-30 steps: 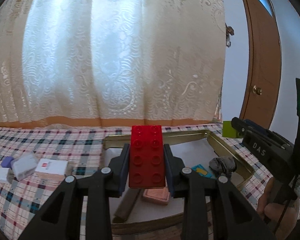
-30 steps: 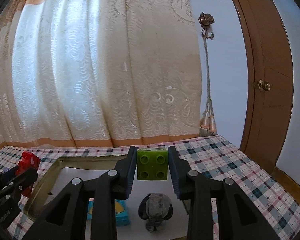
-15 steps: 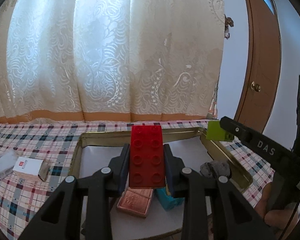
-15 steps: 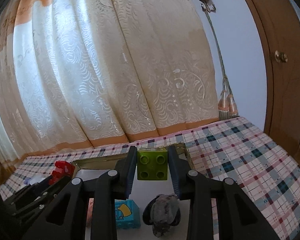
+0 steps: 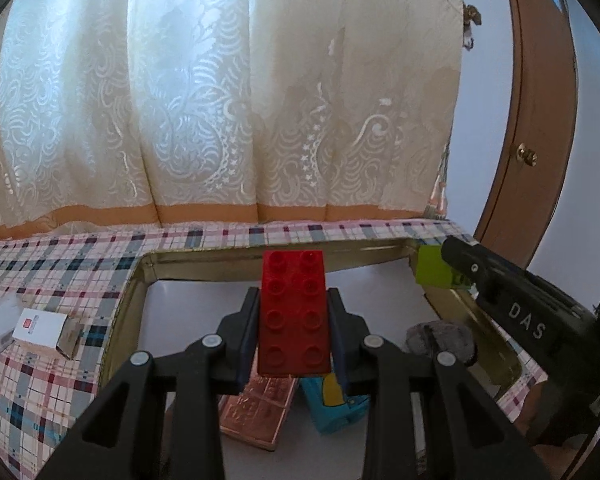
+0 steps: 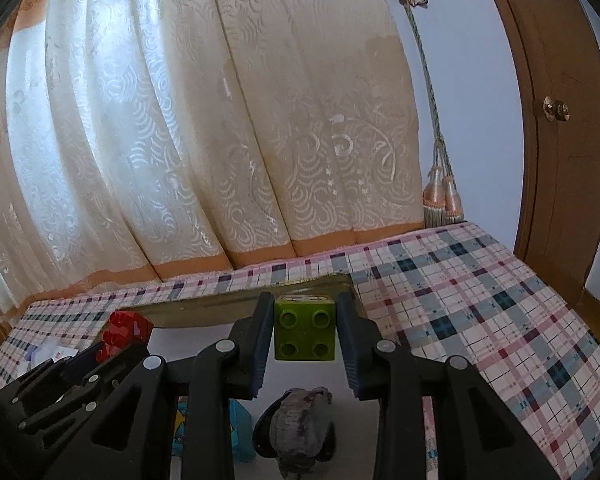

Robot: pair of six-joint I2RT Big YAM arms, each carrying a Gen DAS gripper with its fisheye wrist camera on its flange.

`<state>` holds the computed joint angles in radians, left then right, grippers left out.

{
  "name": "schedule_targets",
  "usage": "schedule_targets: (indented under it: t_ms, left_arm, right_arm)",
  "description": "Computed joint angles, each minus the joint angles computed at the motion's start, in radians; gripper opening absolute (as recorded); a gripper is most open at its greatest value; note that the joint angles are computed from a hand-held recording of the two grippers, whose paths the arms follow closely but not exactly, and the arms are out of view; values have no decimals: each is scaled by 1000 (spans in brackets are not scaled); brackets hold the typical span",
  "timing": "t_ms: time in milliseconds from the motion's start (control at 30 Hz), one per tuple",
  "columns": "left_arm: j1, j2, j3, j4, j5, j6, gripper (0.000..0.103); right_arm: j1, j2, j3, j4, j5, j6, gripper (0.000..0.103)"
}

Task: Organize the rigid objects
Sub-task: 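Lower the red brick and green cube into the tray and open both tools, then lift both open tools away from the tray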

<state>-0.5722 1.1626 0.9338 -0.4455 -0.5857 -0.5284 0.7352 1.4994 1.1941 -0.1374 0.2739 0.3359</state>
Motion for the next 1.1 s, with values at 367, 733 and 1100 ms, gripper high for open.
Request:
schedule_targets:
  t_ms: [367, 733, 1100]
  left_arm:
    - [22, 53, 42, -88, 24, -21, 31]
    - [-54, -19, -44, 93, -197, 87, 103]
    - [-56, -72, -86, 94, -305, 62, 103]
  right_arm:
    - [10, 27, 24, -43, 19, -11, 34]
    - [35, -30, -52, 91, 134, -23, 74]
    - [83, -65, -167, 405, 315, -166, 80]
